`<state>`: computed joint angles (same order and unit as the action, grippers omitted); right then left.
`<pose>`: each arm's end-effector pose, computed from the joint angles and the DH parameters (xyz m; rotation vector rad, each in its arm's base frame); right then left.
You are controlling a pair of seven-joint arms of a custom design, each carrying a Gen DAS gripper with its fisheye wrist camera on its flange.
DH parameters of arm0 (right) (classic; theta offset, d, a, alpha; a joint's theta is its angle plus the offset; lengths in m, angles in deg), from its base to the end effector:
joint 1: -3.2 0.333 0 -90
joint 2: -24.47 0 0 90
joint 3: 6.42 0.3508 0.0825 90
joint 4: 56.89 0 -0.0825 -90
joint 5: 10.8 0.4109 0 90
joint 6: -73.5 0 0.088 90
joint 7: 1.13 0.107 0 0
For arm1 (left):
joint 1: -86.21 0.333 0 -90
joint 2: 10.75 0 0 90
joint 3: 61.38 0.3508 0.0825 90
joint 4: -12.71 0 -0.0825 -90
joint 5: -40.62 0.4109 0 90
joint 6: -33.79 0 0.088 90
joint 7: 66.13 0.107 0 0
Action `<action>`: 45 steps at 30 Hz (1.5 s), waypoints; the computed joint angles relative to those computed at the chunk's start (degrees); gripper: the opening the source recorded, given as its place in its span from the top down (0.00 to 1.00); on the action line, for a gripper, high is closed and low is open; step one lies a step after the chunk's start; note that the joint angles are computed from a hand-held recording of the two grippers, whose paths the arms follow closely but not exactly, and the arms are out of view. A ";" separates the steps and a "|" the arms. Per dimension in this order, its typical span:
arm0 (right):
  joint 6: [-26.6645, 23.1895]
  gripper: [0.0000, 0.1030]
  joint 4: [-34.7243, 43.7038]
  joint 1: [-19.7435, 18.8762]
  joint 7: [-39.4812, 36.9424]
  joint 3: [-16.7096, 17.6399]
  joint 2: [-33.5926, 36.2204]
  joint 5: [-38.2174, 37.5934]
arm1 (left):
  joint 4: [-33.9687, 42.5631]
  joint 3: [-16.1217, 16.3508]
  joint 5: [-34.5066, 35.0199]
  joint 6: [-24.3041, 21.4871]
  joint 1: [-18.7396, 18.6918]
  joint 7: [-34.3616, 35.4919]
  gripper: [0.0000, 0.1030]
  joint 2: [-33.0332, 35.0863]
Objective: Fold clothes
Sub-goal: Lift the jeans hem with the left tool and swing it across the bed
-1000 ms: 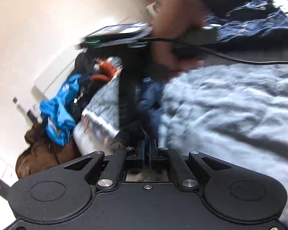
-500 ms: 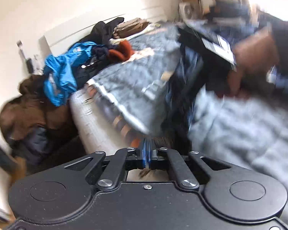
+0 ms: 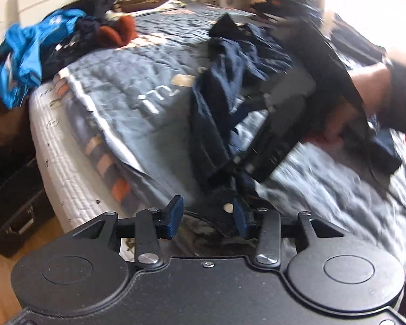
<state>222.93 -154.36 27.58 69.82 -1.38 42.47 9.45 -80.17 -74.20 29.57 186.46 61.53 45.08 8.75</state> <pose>0.6391 0.3432 0.4987 -2.2019 1.1864 -0.1968 0.6056 -0.4271 0.5356 -0.9649 2.5439 -0.9849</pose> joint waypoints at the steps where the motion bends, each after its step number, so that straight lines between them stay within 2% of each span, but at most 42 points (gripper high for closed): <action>1: 0.27 0.08 -0.53 -0.27 -0.19 0.23 -0.34 0.84 | -0.97 0.86 2.76 1.39 -1.22 -0.16 0.60 -0.57; 5: 1.46 0.08 -1.61 -0.80 -0.57 0.71 -0.79 3.17 | -2.17 4.04 15.65 3.49 -5.74 0.08 0.59 -1.15; 8: 0.98 0.06 -0.95 -0.49 0.46 0.39 -0.40 2.88 | -1.00 4.96 20.86 1.72 -7.08 -0.13 0.53 -0.35; 12: 0.38 0.06 -0.46 -0.24 1.24 0.15 -0.13 1.93 | 2.39 3.16 18.26 -3.32 -5.58 0.43 0.52 0.86; 15: 0.40 0.06 -0.50 -0.67 0.86 0.50 -0.12 2.97 | 2.69 1.35 15.20 -4.35 -3.92 4.44 0.52 0.62; 19: 0.84 0.05 -0.61 -0.71 0.98 0.58 0.04 3.65 | 4.17 2.14 16.69 -5.79 -5.07 4.43 0.50 1.99; 21: 1.21 0.04 -0.75 -0.60 1.24 0.56 0.06 3.71 | 4.60 3.32 19.49 -5.00 -6.47 3.57 0.49 3.01; 22: 1.32 0.03 -0.77 -0.58 1.30 0.58 0.09 3.79 | 4.65 4.25 21.69 -4.25 -7.46 2.78 0.40 3.54; 23: 1.43 0.03 -0.78 -0.56 1.37 0.59 0.12 3.87 | 4.55 5.01 23.69 -3.31 -8.27 2.20 0.38 4.00; 24: 1.44 0.03 -0.75 -0.54 1.53 0.56 0.17 3.88 | 3.58 4.87 24.27 -1.33 -8.18 2.91 0.40 4.05; 25: 1.34 0.03 -0.67 -0.48 1.63 0.50 0.24 3.70 | 3.02 4.26 23.33 -0.53 -7.71 3.59 0.61 4.00; 26: 1.47 0.03 -0.69 -0.50 1.60 0.51 0.27 3.72 | 2.77 3.12 21.17 -0.96 -6.83 5.02 0.68 3.79; 29: 1.89 0.03 -0.81 -0.56 1.46 0.55 0.34 3.88 | -1.77 5.76 24.76 4.49 -8.92 1.44 0.69 1.54; 33: 3.31 0.03 -1.60 -1.43 0.28 1.48 0.10 7.01 | -4.88 8.04 27.96 7.51 -10.11 -5.00 0.72 -0.69; 37: 3.91 0.03 -1.93 -2.12 -1.27 2.22 -0.06 10.02 | -6.54 6.98 28.35 7.18 -8.84 -6.57 0.72 -2.63; 45: 3.30 0.02 -1.52 -2.45 -3.34 2.67 0.11 12.88 | -8.29 3.80 24.04 4.54 -5.36 -5.85 0.73 -4.70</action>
<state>226.24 -155.88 25.13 66.49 1.28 42.58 22.32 -88.46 -70.40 53.61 191.00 56.16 39.24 4.04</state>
